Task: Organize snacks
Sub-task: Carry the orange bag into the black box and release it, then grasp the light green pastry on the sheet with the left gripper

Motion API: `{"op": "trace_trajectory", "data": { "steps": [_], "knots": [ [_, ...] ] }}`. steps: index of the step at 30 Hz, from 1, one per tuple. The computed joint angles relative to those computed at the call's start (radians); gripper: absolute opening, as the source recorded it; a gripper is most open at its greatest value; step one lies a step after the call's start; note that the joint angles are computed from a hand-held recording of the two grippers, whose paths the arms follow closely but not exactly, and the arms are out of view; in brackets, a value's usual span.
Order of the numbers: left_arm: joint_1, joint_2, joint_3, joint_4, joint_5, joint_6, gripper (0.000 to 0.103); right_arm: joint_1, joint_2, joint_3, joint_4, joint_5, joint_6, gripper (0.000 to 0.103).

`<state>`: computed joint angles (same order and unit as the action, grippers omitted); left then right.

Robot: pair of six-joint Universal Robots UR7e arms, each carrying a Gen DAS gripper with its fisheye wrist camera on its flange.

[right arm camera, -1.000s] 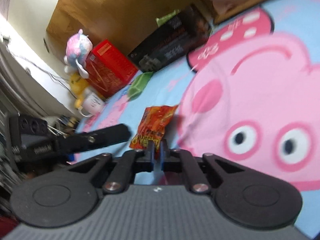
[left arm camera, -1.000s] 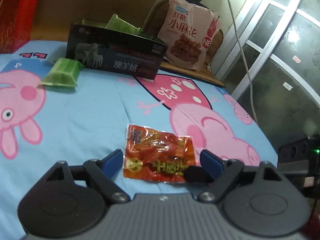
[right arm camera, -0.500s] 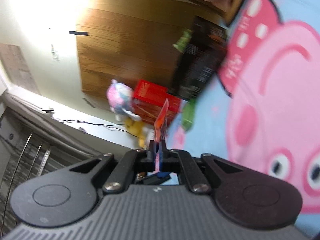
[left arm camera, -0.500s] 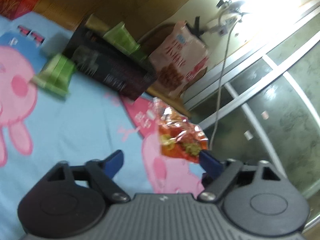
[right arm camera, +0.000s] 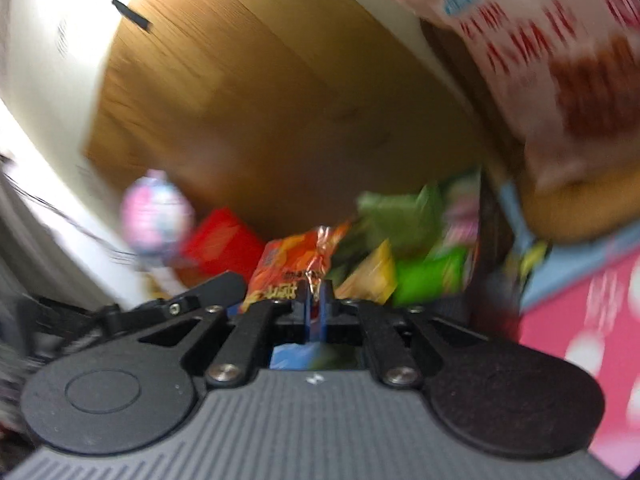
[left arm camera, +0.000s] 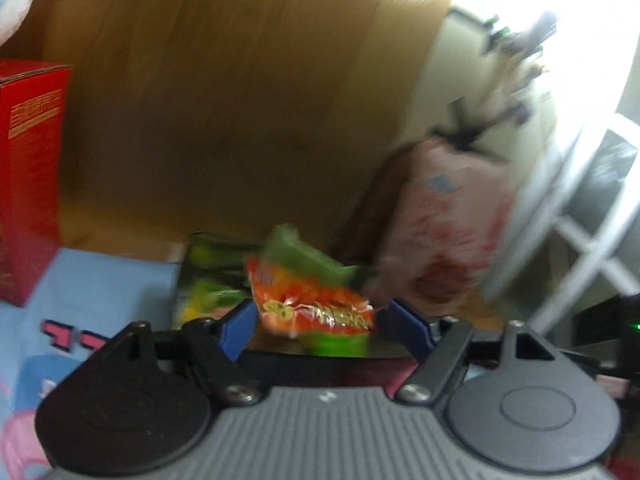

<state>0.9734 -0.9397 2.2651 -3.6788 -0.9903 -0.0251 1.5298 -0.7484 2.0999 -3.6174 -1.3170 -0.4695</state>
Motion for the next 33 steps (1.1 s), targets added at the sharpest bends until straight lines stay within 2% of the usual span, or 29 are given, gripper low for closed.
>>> {"op": "trace_trajectory", "data": {
  "steps": [1, 2, 3, 6, 7, 9, 11, 12, 15, 16, 18, 19, 20, 24, 30, 32, 33],
  "knots": [
    [0.0, -0.001, 0.005, 0.002, 0.013, -0.002, 0.074, 0.013, 0.024, -0.013, -0.054, -0.066, -0.027, 0.019],
    [0.002, -0.008, 0.031, -0.036, -0.001, 0.009, 0.074, 0.013, 0.037, -0.009, -0.094, -0.091, -0.048, 0.022],
    [0.002, -0.016, 0.07, -0.105, -0.022, 0.031, 0.074, 0.006, 0.03, 0.013, -0.119, -0.073, -0.051, 0.022],
    [-0.003, -0.045, 0.195, -0.286, -0.025, 0.057, 0.079, -0.072, 0.007, 0.13, -0.231, 0.089, -0.114, 0.027],
    [0.0, -0.06, 0.226, -0.305, -0.02, 0.044, 0.08, -0.095, -0.007, 0.167, -0.227, 0.128, -0.144, 0.029],
    [0.02, -0.099, 0.26, -0.281, -0.006, 0.018, 0.08, -0.107, -0.019, 0.203, -0.161, 0.153, -0.209, 0.032],
    [0.04, -0.109, 0.27, -0.25, 0.029, -0.003, 0.079, -0.094, -0.011, 0.212, -0.082, 0.113, -0.265, 0.039],
    [0.054, -0.116, 0.268, -0.22, 0.032, -0.027, 0.079, -0.079, 0.005, 0.199, -0.055, 0.084, -0.267, 0.039],
    [0.118, -0.132, 0.243, -0.121, -0.056, -0.087, 0.076, -0.037, 0.062, 0.145, 0.014, 0.015, -0.256, 0.04],
    [0.127, -0.119, 0.23, -0.106, -0.06, -0.095, 0.074, -0.018, 0.085, 0.12, 0.031, -0.013, -0.262, 0.04],
    [0.137, -0.095, 0.207, -0.065, -0.061, -0.104, 0.057, 0.015, 0.128, 0.078, 0.037, -0.075, -0.264, 0.044],
    [0.15, -0.095, 0.197, -0.014, -0.095, -0.111, 0.044, 0.023, 0.14, 0.068, 0.041, -0.097, -0.264, 0.044],
    [0.15, -0.084, 0.196, 0.0, -0.099, -0.123, 0.042, 0.029, 0.146, 0.059, 0.056, -0.113, -0.26, 0.043],
    [0.084, -0.057, 0.254, -0.052, -0.076, -0.119, 0.042, 0.018, 0.123, 0.109, 0.037, -0.108, -0.269, 0.042],
    [-0.058, -0.013, 0.395, -0.133, -0.079, -0.168, 0.045, -0.067, -0.012, 0.321, 0.008, -0.067, -0.379, 0.043],
    [-0.12, 0.02, 0.445, -0.176, -0.071, -0.184, 0.049, -0.109, -0.061, 0.388, 0.049, -0.022, -0.403, 0.044],
    [-0.143, 0.031, 0.464, -0.193, -0.074, -0.186, 0.049, -0.137, -0.099, 0.423, 0.115, 0.002, -0.431, 0.044]
  ]
}}
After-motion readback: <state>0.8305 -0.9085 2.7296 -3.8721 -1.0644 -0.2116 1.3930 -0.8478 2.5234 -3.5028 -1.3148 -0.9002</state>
